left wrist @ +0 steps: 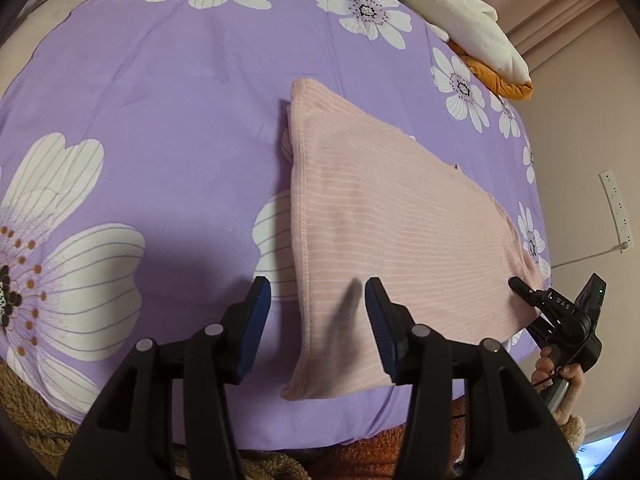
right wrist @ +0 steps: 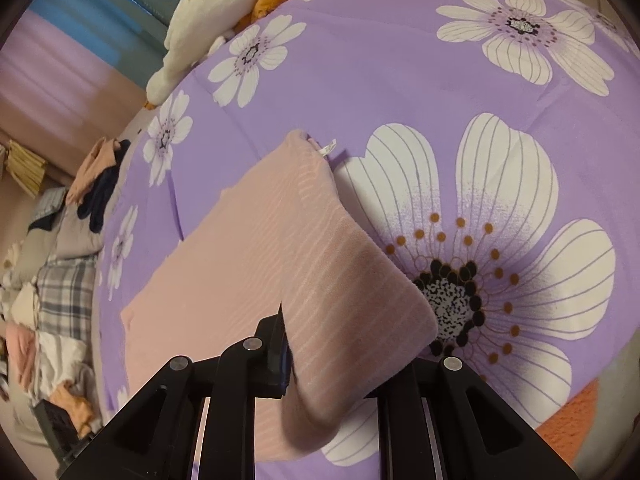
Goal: Fold small clothes
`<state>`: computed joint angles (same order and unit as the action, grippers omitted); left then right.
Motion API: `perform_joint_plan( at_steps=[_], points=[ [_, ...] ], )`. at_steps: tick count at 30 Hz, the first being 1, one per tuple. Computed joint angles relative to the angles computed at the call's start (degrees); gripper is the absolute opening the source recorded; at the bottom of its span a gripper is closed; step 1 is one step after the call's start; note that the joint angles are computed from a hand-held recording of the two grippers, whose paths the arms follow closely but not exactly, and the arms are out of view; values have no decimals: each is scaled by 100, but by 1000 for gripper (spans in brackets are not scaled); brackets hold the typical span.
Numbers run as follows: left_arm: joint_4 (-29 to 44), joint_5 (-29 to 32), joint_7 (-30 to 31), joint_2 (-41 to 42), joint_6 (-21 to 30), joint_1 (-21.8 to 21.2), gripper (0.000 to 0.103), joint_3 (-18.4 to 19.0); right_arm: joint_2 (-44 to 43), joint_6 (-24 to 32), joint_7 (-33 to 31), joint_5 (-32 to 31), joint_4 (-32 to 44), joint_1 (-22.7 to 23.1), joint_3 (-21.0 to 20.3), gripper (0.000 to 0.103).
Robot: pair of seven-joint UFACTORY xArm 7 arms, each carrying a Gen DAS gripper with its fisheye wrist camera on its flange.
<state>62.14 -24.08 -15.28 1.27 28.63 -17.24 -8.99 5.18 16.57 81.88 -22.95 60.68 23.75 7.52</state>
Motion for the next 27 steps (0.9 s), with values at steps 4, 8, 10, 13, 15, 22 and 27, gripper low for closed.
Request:
perform_joint_plan(
  at_steps=[4, 8, 10, 13, 15, 22, 27],
  points=[
    [48, 52, -24, 40, 24, -2, 51, 0, -82, 81, 296, -274, -40, 26, -27, 16],
    [69, 164, -82, 44, 63, -3, 54, -1, -100, 345, 483, -668, 121, 44, 2, 16],
    [89, 317, -174, 50, 89, -9, 56, 1, -53, 684, 577, -1043, 359, 102, 27, 16],
    [87, 485, -281, 41, 92, -6, 58, 10, 4, 907, 587, -1445, 651, 178, 58, 15],
    [64, 574, -347, 20, 73, -3, 59, 16, 37, 991, 535, -1680, 848, 230, 73, 15],
    [-61, 917, -627, -90, 12, 20, 62, 47, 362, 879, -227, -2007, 1661, 466, 125, 15],
    [-151, 1320, -997, -165, 27, 63, 62, 82, 807, 675, -1226, -1613, 2242, 700, 121, 15]
  ],
)
